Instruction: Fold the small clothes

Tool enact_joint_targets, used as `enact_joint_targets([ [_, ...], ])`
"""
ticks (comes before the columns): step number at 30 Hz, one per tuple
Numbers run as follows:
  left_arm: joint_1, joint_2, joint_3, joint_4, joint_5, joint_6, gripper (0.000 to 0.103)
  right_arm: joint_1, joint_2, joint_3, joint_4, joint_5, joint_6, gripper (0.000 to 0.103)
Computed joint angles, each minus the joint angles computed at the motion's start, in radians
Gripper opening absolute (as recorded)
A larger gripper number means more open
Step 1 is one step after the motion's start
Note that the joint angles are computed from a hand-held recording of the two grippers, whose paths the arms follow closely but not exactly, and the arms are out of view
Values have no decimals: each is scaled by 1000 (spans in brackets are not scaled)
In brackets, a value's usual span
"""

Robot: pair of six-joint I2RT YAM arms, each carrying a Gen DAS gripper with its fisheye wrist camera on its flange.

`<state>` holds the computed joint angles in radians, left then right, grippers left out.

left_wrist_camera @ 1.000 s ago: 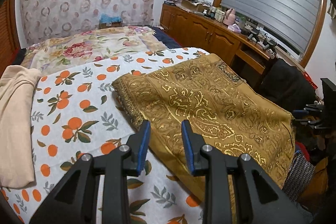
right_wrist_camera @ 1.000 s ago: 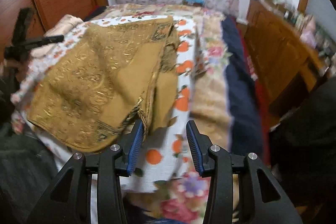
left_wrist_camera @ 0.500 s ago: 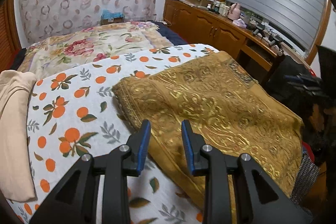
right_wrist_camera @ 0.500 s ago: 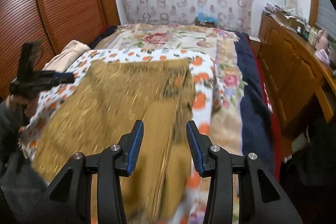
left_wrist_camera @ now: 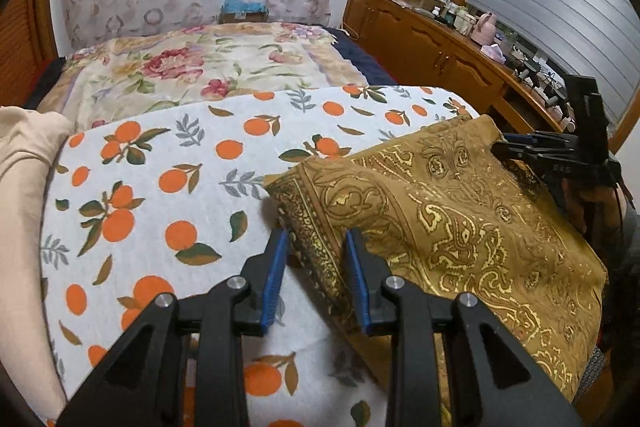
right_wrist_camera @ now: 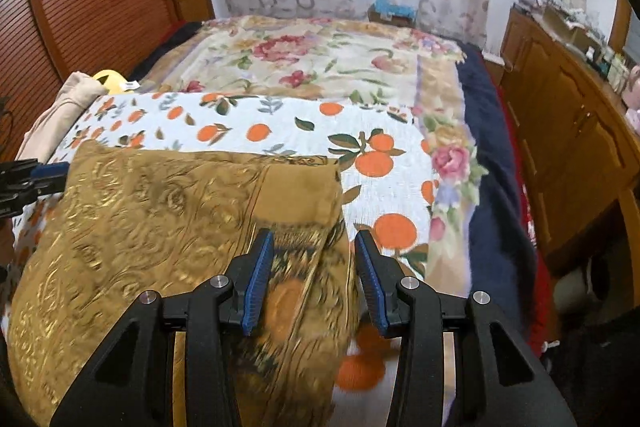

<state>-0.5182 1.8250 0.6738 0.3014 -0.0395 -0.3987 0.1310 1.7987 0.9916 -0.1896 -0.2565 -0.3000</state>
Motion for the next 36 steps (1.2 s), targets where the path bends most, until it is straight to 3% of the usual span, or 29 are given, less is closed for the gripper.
enact_joint_targets([
  [13, 9, 72, 13, 86, 25, -13, 32, 3, 93, 83, 14, -48, -10, 42],
  [16, 5, 72, 6, 104, 22, -31, 32, 23, 85, 68, 21, -57, -46, 22],
  [17, 6, 75, 6, 111, 33, -31, 32, 27, 81, 61, 23, -59, -56, 8],
  [18, 11, 75, 0, 128, 56, -31, 31, 28, 74, 55, 20, -72, -63, 7],
  [19, 16, 76, -5, 143, 86, -30, 18, 27, 56, 34, 38, -75, -64, 5],
  [22, 28, 57, -25, 169, 147, -35, 3, 23, -23, -45, 110, -92, -46, 4],
  [25, 6, -32, -88, 219, 140, -45, 1, 26, -149, -140, 173, -101, -19, 3],
  [29, -64, -235, -162, 185, 67, -36, 1, 41, -369, -254, 204, -91, 19, 3],
  [33, -151, -523, -237, 86, -35, -22, 1, 58, -599, -319, 164, -71, 45, 3],
  [36, -247, -787, -264, -64, -150, -10, 1, 71, -783, -332, 83, -66, 69, 3],
])
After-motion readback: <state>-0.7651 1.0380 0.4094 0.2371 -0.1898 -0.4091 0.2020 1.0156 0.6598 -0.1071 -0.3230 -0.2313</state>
